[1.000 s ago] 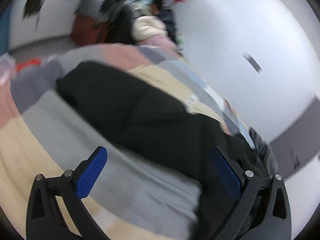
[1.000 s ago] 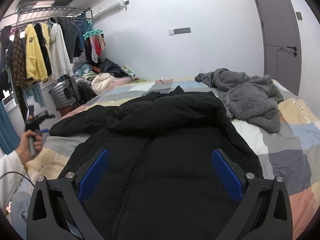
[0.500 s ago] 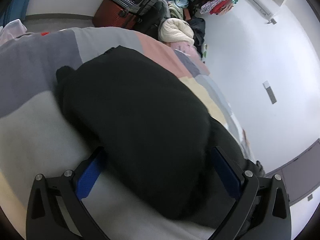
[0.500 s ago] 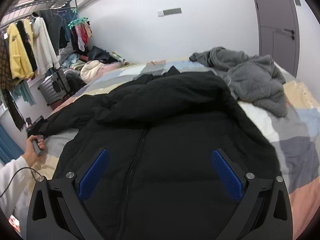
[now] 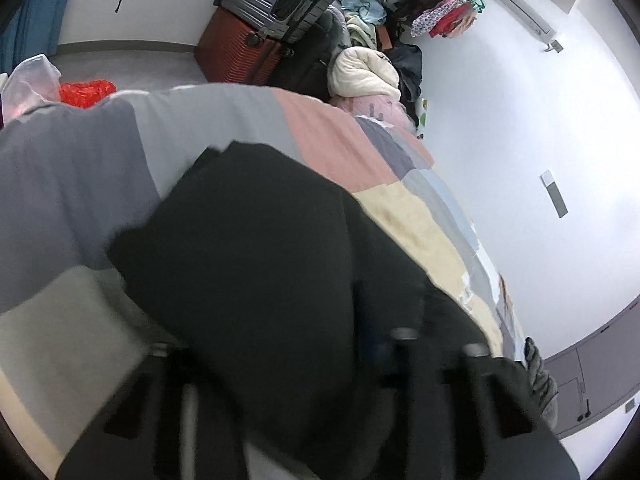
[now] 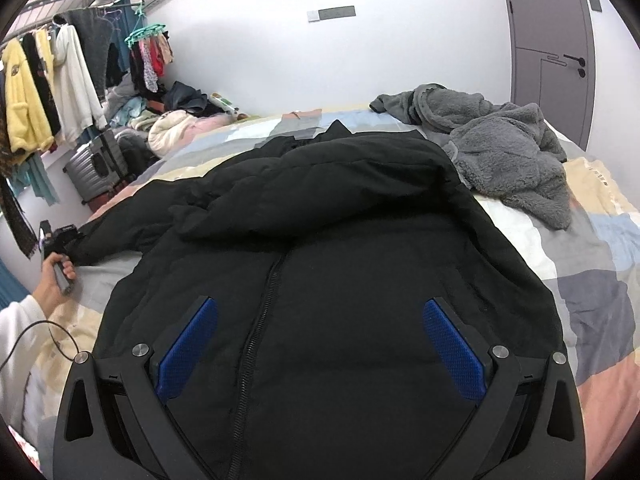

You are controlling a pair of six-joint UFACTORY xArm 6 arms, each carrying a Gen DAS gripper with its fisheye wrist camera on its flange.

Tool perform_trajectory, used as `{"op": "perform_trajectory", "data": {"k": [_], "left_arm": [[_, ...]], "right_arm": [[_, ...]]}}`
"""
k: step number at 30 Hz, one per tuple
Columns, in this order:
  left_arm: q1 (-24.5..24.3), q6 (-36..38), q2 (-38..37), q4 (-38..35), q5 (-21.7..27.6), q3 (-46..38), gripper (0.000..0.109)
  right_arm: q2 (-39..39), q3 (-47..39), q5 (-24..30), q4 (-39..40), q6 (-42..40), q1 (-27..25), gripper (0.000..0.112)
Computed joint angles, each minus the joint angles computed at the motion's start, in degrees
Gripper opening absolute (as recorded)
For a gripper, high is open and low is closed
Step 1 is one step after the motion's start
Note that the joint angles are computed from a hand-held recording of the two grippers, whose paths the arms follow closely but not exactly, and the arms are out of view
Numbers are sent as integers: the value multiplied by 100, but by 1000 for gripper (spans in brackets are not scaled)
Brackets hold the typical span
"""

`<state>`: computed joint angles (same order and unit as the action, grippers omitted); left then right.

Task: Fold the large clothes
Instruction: 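Lift the sleeve with the left gripper and fold it over the jacket body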

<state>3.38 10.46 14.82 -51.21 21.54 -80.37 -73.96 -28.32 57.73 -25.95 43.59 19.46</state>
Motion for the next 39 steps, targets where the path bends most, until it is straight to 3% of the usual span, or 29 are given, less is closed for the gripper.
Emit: {"op": "perform_trajectory", "data": {"k": [2, 12, 18, 22, 29, 33, 39], "left_arm": [[-4, -513, -133, 696, -12, 18, 14], [-53, -2972, -1416, 3756, -141, 540, 6], [-338, -3543, -1938, 4801, 114, 430, 5], [-650, -3845, -2163, 5501, 312, 257, 5], [-1523, -4096, -2128, 6732, 1032, -682, 5], [-2130, -4168, -1951, 7097, 1256, -1164, 5], [-3098, -4203, -1508, 7771, 1494, -1766, 6]], "right_arm": [[-59, -6, 39, -14, -26, 21, 103], [-491, -49, 480, -294, -120, 403, 103], [-889, -122, 976, -968, 163, 957, 103], [-1159, -89, 1002, -962, 50, 833, 103], [-1227, -78, 292, -183, -980, -338, 103], [-1153, -68, -268, 689, -1957, -1299, 103], [-1209, -2, -515, 1824, -2988, -2344, 103]]}}
